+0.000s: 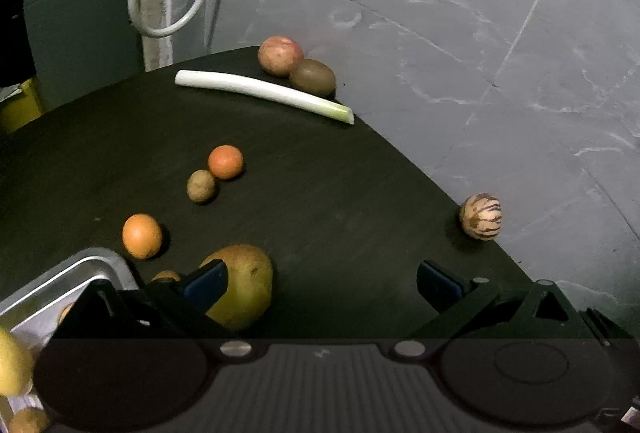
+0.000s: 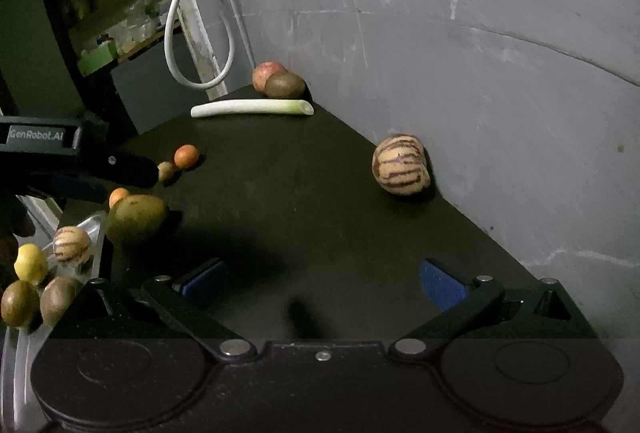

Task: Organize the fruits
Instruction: 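Move both open tools back toward the fruits, the right toward the small striped pepino, then approach the striped pepino by the wall with the right tool while the left approaches the orange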

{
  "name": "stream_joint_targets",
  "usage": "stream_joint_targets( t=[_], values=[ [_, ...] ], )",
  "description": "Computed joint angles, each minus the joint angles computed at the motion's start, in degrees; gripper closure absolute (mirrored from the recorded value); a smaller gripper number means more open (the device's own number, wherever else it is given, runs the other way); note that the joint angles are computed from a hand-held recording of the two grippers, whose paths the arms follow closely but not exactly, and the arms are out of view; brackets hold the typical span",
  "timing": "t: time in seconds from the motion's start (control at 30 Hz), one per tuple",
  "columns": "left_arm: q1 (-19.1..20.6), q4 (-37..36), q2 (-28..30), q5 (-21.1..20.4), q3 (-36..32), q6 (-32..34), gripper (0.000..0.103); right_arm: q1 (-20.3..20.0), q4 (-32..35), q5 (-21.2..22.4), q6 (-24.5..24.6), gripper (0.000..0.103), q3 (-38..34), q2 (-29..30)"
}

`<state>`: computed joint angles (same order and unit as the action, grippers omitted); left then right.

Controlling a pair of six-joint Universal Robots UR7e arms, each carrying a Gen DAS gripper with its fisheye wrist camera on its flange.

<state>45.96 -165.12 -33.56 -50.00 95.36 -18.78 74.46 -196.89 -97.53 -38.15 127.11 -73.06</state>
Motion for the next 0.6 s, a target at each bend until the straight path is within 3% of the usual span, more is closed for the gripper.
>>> stream_joint_targets(
  t=[0.37,0.6],
  values=[
    [2.15,1.38,0.19,0.5,-1.94,3.46,0.001,0.96,-0.86,-0.78,1.37,0.001,-2.08,3.19],
    [3.63,1.07,1.29,0.59,-5.34,9.09,0.001,1.71,-2.71,-1.85,3.1,0.001,-3.47,5.44]
  ],
)
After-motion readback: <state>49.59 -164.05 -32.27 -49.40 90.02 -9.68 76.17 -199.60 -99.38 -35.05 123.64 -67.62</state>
